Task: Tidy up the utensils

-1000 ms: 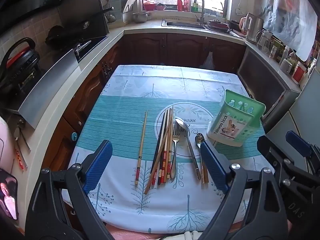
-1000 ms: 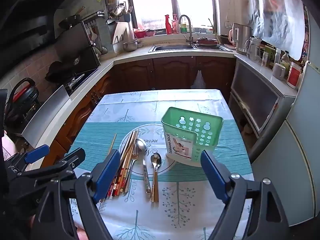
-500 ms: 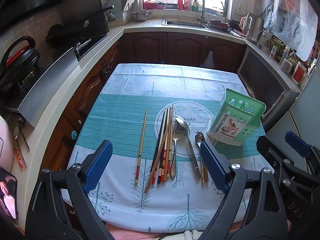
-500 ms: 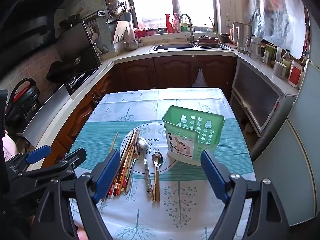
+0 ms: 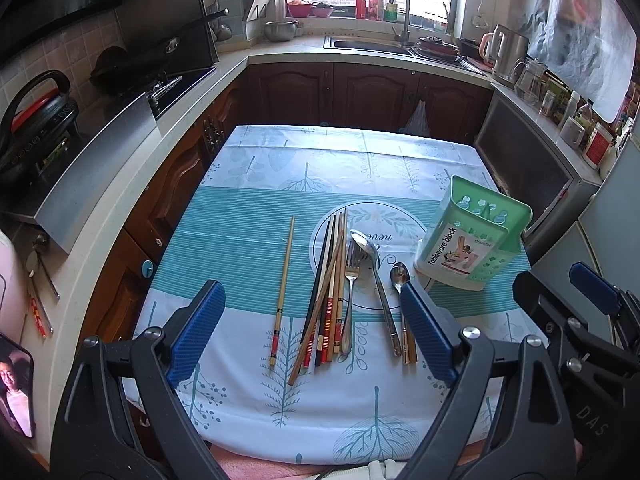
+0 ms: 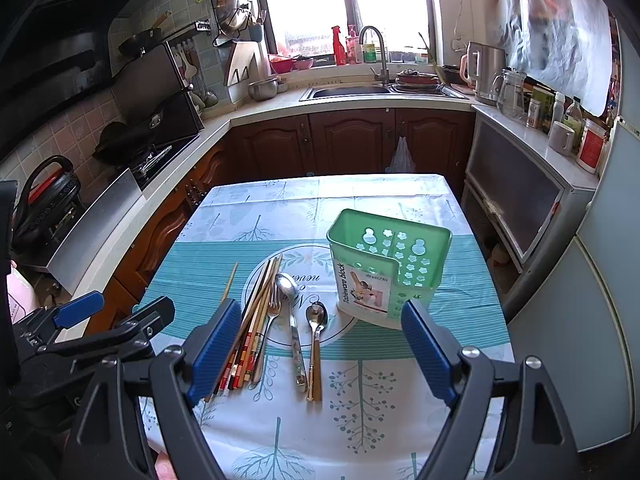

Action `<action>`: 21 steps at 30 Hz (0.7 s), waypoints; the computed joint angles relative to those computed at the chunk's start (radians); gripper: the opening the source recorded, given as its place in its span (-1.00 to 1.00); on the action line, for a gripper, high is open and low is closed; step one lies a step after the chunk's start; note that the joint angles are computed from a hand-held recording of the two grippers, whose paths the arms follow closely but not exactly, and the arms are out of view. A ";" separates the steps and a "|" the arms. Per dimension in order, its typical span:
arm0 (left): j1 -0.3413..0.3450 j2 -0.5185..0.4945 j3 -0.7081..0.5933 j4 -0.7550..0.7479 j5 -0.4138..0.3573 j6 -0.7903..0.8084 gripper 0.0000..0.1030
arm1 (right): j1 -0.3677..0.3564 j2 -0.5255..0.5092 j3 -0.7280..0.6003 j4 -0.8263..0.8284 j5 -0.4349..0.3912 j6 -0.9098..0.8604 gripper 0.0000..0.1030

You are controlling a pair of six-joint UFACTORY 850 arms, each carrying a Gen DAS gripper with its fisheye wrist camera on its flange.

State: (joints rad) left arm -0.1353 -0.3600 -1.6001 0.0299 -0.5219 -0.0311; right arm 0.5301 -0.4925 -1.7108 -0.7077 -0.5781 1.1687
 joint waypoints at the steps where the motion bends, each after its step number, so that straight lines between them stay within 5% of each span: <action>1: 0.001 -0.001 -0.002 -0.003 -0.002 0.004 0.71 | 0.000 0.000 0.000 0.000 0.001 0.000 0.61; 21: -0.004 0.007 0.028 0.005 0.010 -0.009 0.71 | 0.010 -0.011 -0.009 0.011 -0.004 0.001 0.61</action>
